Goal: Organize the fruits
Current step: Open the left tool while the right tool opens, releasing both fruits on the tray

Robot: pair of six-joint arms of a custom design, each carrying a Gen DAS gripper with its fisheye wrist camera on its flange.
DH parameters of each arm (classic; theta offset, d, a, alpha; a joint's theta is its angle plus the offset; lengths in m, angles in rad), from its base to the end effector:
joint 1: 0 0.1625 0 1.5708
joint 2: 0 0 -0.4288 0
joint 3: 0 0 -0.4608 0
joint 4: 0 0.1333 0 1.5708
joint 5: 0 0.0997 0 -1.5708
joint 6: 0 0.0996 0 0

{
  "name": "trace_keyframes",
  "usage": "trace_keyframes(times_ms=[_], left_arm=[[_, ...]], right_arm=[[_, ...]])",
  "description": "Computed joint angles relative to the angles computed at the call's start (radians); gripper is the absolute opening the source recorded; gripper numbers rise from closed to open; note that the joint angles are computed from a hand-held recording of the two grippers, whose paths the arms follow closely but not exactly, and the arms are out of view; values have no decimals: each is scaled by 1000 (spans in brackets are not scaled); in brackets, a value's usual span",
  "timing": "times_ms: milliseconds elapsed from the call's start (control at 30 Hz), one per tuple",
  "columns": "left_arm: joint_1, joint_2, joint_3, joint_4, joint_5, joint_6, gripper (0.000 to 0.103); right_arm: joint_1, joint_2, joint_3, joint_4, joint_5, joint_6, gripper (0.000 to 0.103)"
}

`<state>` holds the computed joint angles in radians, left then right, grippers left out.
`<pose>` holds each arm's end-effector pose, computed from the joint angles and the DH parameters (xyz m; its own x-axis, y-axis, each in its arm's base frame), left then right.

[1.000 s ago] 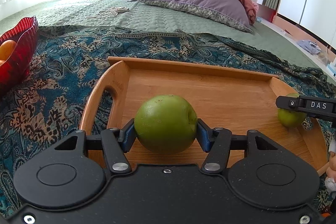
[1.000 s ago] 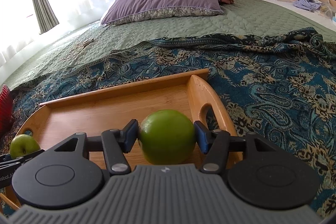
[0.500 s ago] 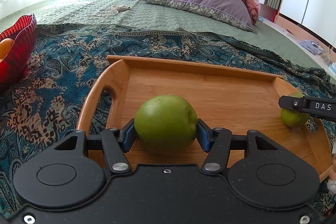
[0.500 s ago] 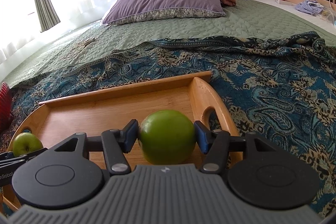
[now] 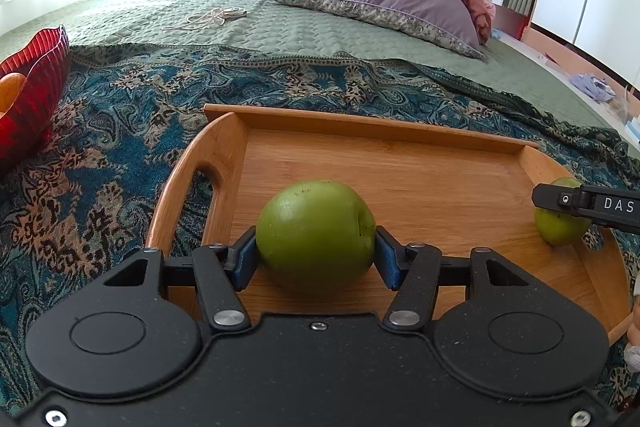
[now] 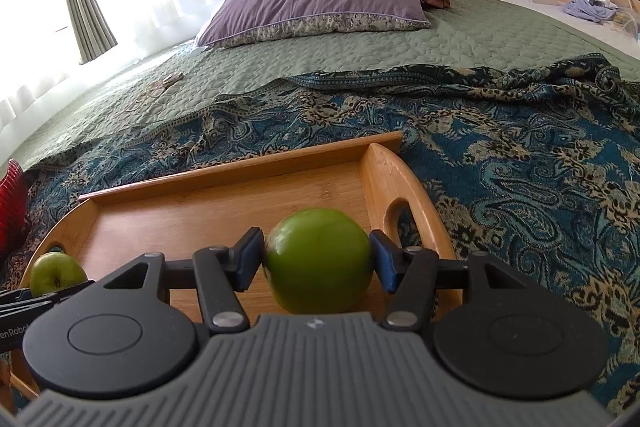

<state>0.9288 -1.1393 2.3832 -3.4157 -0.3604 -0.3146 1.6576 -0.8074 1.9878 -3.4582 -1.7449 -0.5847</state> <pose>-0.0757 -0.4795 0.1430 -0.7227 -0.4066 -0.5589 0.2842 0.5623 -0.7765 0.1686 -0.5990 0.0364 -0.7899 -0.3958 0.4683 -0.6019 0.6464 -0.4690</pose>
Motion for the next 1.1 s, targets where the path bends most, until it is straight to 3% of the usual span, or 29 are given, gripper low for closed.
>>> trace_keyframes(times_ms=[400, 767, 900, 1100], left_arm=[[-18, -9, 9, -3, 12, 16, 58], [-63, 14, 23, -27, 88, 44, 79], [-89, 24, 35, -61, 111, 80, 83], [-109, 2, 61, -34, 101, 40, 86]], right_arm=[[2, -3, 6, -2, -9, -15, 61], [5, -9, 17, -9, -8, -33, 65], [4, -12, 26, -14, -6, -48, 68], [-5, -23, 45, -21, 4, -67, 74]])
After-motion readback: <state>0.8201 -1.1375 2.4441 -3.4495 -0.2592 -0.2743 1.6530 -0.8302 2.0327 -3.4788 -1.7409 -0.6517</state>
